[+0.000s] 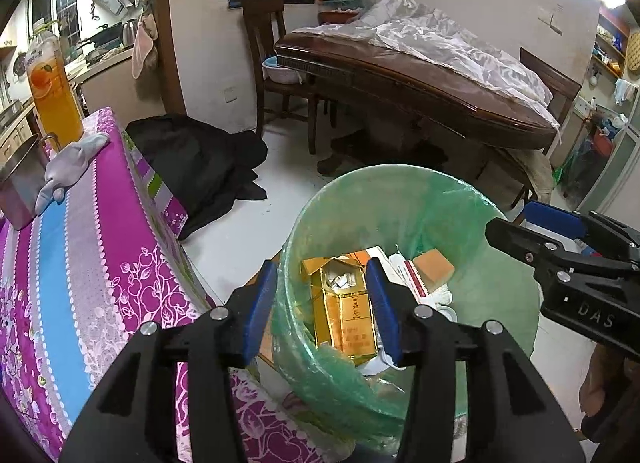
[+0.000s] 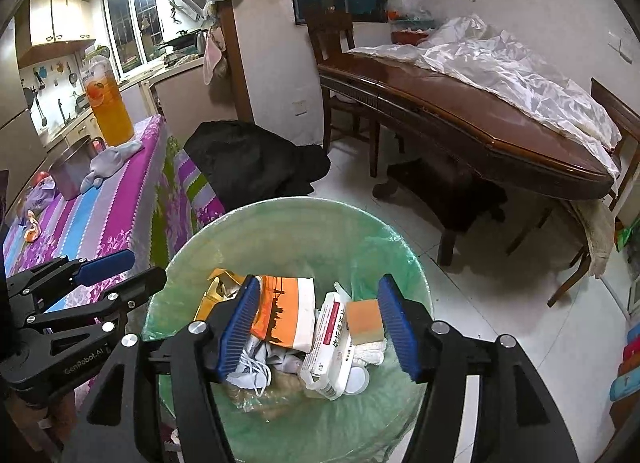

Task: Collect trash
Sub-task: 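Open both tools to drop the box and sponge into the bin, then move both open tools back over the table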

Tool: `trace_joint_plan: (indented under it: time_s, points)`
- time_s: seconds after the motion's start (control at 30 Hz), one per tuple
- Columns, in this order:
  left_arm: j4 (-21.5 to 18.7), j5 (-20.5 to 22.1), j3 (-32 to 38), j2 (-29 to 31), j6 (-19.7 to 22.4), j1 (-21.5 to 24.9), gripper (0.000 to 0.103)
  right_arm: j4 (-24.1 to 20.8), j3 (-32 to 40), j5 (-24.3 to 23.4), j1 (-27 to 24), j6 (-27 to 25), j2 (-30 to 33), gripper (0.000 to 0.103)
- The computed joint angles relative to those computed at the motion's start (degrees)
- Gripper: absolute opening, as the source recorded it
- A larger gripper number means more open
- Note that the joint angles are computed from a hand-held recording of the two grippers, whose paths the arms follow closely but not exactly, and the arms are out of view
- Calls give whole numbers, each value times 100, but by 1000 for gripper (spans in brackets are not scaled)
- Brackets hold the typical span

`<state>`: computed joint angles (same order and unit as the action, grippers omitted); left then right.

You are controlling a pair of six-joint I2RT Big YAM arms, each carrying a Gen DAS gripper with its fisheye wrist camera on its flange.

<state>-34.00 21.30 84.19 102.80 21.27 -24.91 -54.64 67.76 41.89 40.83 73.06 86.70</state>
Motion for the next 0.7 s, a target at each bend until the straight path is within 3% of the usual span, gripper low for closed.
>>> trace_joint_plan:
  time_s: [0.23, 0.43, 0.7]
  points:
    - [41, 7, -61, -88, 75, 172, 63, -137, 166, 486, 261, 181, -20, 85]
    - [23, 44, 37, -97, 69, 573, 68, 22, 503, 921, 528, -1, 90, 90]
    - [-35, 43, 414, 91, -119, 1384, 69, 798, 1525, 931, 716, -1340, 774, 94]
